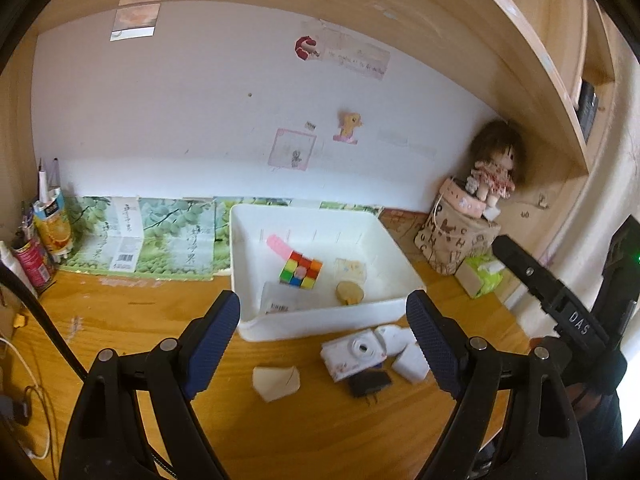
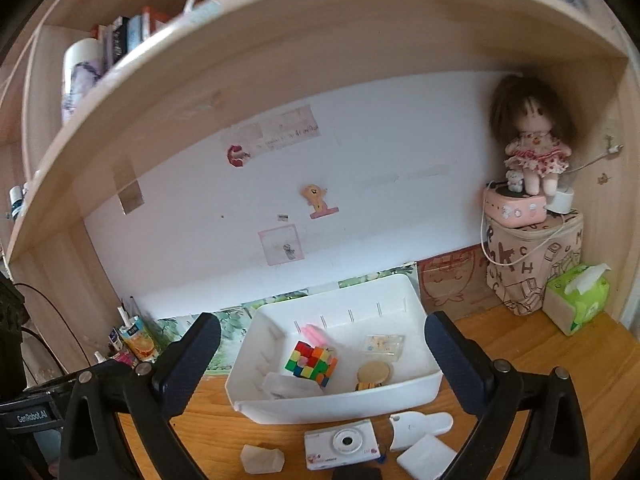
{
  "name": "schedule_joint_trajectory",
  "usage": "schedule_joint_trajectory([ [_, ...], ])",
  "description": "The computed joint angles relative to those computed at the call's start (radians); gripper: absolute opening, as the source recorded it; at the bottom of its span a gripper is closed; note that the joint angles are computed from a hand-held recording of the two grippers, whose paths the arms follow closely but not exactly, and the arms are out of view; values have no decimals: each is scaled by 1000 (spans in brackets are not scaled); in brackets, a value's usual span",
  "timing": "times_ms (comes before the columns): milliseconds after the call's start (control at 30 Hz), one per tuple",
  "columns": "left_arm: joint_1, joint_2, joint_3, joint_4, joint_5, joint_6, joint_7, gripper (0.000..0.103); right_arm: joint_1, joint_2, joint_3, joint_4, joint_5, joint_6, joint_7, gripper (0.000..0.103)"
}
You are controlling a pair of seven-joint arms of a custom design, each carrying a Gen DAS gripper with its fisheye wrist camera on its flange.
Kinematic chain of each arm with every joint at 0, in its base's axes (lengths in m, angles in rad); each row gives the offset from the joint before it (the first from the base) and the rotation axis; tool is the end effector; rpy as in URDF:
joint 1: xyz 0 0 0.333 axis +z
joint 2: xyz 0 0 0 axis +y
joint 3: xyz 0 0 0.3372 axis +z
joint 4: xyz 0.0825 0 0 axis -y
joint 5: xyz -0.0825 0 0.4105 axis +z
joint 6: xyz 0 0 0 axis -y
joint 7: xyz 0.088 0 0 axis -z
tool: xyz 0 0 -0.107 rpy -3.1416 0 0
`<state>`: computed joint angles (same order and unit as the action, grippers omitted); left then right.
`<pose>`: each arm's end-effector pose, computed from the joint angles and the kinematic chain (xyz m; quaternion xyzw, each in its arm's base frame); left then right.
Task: Organize rigid objects
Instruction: 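Withdraw both open tools from the basket back over the desk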
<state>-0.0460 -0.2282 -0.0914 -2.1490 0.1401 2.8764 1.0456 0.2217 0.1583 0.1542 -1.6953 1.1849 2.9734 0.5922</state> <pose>0.5493 -0.0887 0.6257 -0.7043 0.5397 -0.3863 0.2520 0.6532 0.1806 0.6086 -0.6479 0.4953 -0.2095 0.5395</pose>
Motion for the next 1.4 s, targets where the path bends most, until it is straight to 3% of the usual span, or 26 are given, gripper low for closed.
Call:
schedule_joint_trajectory([
  [267, 10, -64, -15, -72, 35, -68, -43, 87, 28, -82, -7, -96, 206, 63, -194, 102],
  [433, 4, -84, -10, -112, 28, -90, -59, 87, 54, -104, -26, -118, 287, 130, -300, 102],
  [633, -13, -83, -1, -124, -20, -177, -78, 87, 69, -129, -49, -166, 324, 165, -353, 102],
  [733, -23, -72, 4, -113, -55, -223, -78, 87, 73, -134, -57, -199, 264, 172, -305, 102],
  [833, -17, -53, -9, -88, -51, -277, -104, 87, 72, -136, -65, -248, 99, 166, -161, 102],
  [967, -14, -19, -25, -54, -42, -330, -147, 87, 68, -137, -61, -283, 49, 164, -164, 102],
  [1300, -30, 69, -54, 35, -43, -437, -296, 88, 20, -127, -92, -322, -119, -32, -46, 102],
  [1400, -38, 110, -66, 87, -19, -469, -347, 88, -1, -121, -104, -312, -164, -136, -28, 102],
])
